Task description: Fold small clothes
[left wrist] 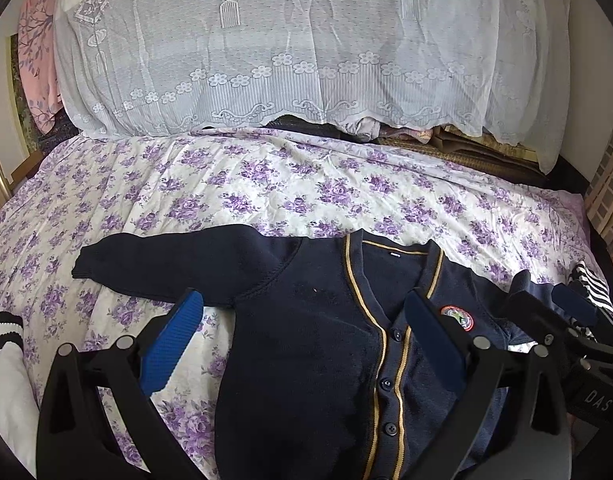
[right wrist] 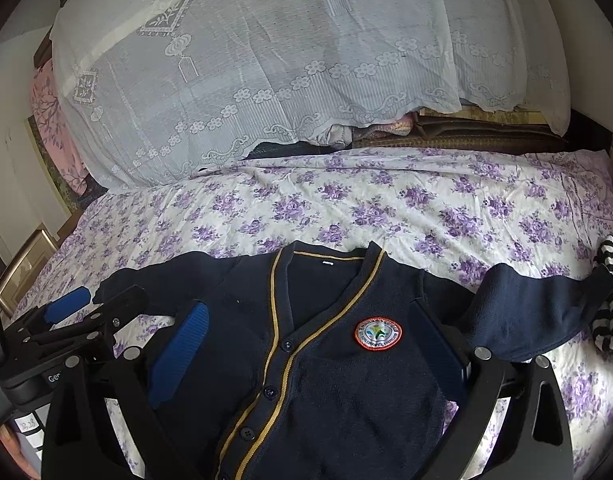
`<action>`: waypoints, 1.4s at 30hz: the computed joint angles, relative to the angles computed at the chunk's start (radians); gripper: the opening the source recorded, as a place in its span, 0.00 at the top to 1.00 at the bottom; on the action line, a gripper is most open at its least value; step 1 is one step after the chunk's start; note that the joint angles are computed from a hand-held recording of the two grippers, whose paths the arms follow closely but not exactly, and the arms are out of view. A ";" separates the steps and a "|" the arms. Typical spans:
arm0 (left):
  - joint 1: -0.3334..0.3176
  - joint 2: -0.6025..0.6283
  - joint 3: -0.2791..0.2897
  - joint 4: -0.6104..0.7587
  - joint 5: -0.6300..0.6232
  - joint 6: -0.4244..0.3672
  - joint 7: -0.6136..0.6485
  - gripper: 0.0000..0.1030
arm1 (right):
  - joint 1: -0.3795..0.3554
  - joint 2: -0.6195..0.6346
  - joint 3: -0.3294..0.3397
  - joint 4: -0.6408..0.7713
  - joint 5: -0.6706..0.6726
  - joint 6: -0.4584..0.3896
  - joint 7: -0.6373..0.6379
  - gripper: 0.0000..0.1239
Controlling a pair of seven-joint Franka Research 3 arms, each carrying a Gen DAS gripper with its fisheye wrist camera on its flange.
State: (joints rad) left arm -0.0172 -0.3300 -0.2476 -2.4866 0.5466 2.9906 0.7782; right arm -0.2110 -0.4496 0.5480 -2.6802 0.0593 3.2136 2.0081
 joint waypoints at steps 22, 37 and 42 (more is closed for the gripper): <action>-0.001 -0.001 0.005 -0.001 -0.006 -0.001 0.011 0.04 | 0.001 -0.002 0.004 -0.004 0.013 0.010 -0.003 0.20; -0.003 -0.004 0.009 -0.004 -0.010 0.000 0.018 0.04 | 0.004 -0.002 0.004 -0.008 0.026 0.016 -0.010 0.20; -0.004 -0.005 0.012 -0.007 -0.013 0.001 0.023 0.04 | 0.009 -0.001 -0.001 -0.008 0.031 0.017 -0.014 0.20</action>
State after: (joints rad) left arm -0.0210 -0.3351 -0.2355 -2.4932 0.5337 2.9914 0.8015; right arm -0.2017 -0.4511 0.5474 -2.6880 0.0898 3.2302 1.9936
